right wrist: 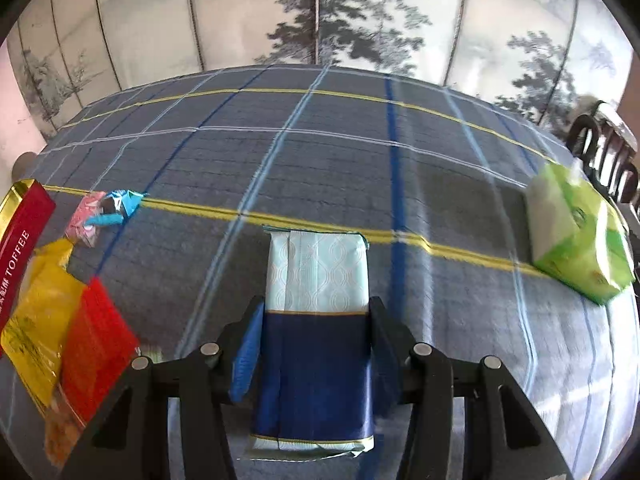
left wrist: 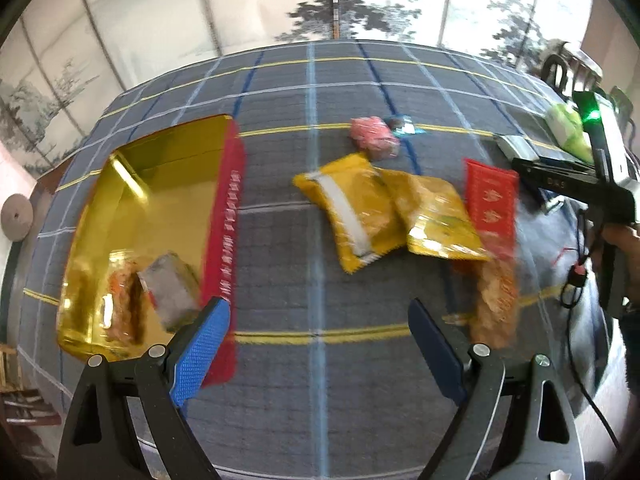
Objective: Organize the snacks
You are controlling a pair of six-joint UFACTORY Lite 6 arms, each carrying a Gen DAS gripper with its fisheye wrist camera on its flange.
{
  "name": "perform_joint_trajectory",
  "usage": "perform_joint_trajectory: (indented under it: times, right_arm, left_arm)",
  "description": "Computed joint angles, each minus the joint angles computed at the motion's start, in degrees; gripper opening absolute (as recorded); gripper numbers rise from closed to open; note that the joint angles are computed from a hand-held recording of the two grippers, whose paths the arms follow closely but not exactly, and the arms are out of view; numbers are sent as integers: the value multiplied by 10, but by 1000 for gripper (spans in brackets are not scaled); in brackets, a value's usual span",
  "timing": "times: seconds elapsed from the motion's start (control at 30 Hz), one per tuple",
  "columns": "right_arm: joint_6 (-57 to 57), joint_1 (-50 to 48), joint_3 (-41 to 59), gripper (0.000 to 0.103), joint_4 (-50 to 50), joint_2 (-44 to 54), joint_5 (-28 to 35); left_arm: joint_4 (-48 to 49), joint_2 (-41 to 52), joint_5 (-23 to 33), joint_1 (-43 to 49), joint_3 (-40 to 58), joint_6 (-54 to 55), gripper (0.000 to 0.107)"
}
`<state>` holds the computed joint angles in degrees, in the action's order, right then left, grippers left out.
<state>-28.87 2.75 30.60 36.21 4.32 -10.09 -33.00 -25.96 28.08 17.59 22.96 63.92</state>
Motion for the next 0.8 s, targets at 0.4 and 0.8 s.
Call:
perform_joint_trajectory:
  times: [0.4,0.8]
  right_arm:
    - [95,-44,-119,51,-93,-98,-49]
    - [124,-51,-138,51,-120,-106,-69]
  left_arm:
    - [14,-121,16,-145,-89,-83,89]
    - [54,-54,-101,-335,-101,-232,73]
